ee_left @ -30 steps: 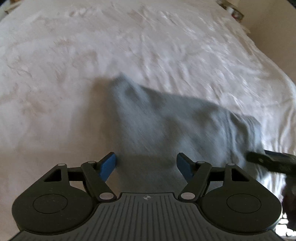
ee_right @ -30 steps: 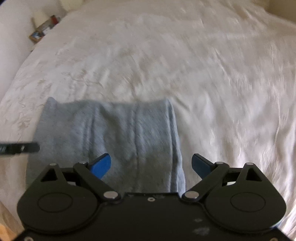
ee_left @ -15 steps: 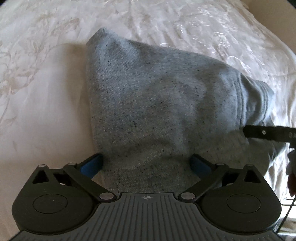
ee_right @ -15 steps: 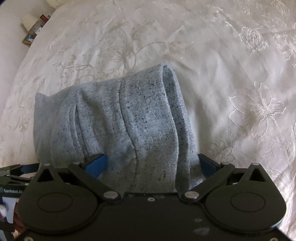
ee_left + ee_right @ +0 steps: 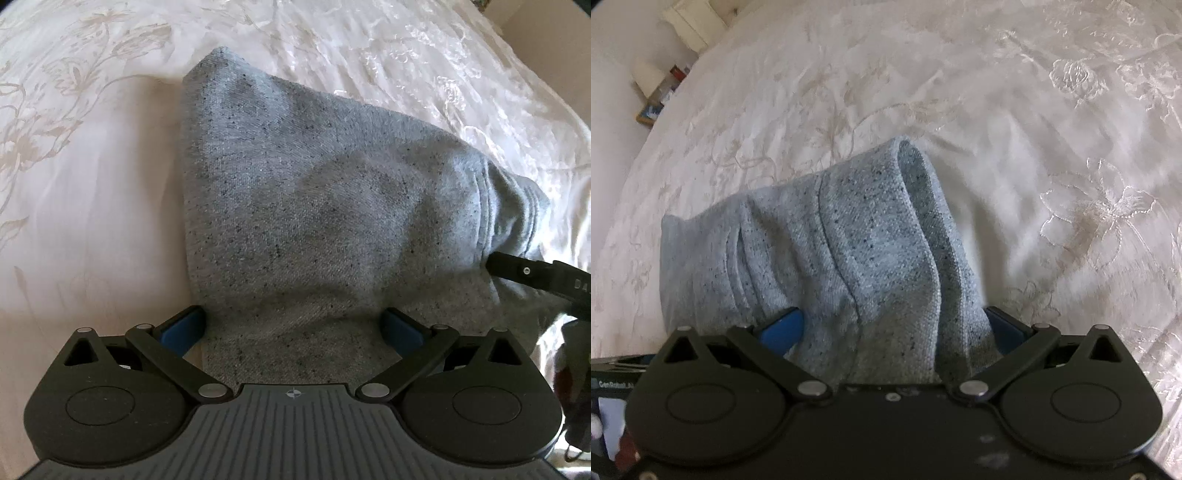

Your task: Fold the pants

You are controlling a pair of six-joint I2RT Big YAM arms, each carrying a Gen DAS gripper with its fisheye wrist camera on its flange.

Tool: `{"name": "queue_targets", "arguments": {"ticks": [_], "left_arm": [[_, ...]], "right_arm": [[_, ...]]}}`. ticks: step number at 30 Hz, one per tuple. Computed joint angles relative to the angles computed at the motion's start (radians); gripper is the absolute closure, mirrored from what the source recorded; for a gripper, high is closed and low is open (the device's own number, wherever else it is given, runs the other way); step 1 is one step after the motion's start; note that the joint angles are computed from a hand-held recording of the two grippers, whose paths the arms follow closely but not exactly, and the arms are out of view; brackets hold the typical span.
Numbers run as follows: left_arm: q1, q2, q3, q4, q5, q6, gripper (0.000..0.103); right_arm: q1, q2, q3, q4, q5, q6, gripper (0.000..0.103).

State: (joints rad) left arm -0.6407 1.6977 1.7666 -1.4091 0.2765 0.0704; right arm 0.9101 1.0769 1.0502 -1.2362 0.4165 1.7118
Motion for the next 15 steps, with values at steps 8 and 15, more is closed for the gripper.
{"name": "queue_targets", "arguments": {"ticks": [8,15], "left_arm": [[0.054,-0.050,-0.058,0.106,0.083,-0.113,0.008],[0.070,-0.026,-0.037,0.113,0.129,-0.105,0.008]], "right_arm": [[0.030,-0.048,-0.035,0.022,0.030,-0.003,0.000],[-0.025,-0.175,-0.133,0.139,-0.025,-0.127,0.000]]}}
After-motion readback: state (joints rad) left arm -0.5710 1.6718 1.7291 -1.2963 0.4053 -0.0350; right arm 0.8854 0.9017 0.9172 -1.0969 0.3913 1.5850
